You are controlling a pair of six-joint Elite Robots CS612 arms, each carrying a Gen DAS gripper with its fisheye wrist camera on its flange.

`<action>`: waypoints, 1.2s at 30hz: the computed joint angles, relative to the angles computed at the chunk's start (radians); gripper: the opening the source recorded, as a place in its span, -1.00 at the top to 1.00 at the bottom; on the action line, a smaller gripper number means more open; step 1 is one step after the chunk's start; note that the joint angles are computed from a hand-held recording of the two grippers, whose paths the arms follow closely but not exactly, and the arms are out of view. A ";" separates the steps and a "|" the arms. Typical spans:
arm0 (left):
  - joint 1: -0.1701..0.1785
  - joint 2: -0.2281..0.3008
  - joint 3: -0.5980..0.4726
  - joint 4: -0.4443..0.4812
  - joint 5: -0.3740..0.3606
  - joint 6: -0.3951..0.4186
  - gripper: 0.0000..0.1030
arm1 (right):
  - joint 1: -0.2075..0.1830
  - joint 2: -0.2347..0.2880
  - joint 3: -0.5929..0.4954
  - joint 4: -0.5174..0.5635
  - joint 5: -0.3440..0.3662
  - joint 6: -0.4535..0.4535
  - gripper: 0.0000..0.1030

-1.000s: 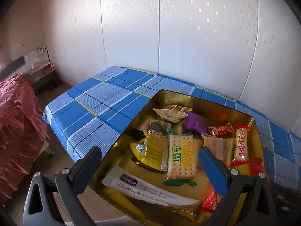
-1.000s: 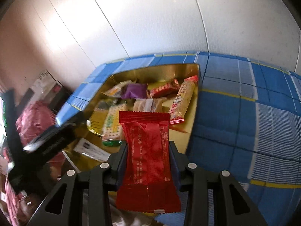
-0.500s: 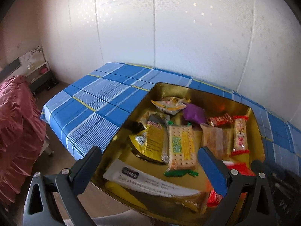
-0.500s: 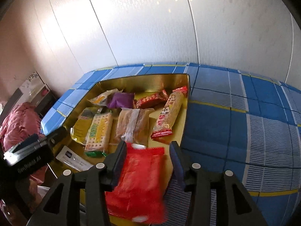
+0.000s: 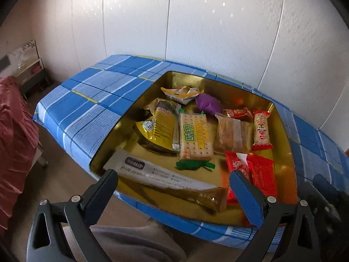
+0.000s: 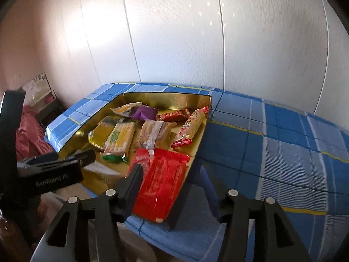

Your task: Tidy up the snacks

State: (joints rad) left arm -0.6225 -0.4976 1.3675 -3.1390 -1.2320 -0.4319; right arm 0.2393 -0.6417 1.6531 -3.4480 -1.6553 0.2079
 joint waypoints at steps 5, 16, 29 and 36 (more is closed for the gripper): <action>-0.012 -0.026 0.049 0.007 0.004 -0.010 -0.99 | 0.020 -0.009 0.032 -0.047 -0.062 -0.003 -0.20; -0.036 -0.080 0.147 -0.072 0.026 0.022 -0.99 | 0.032 -0.021 0.052 -0.039 -0.131 0.041 -0.20; -0.040 -0.085 0.158 -0.080 0.048 0.037 -0.99 | 0.034 -0.025 0.057 -0.049 -0.117 0.044 -0.20; -0.041 -0.083 0.158 -0.079 0.066 0.035 -0.99 | 0.035 -0.025 0.056 -0.053 -0.114 0.040 -0.20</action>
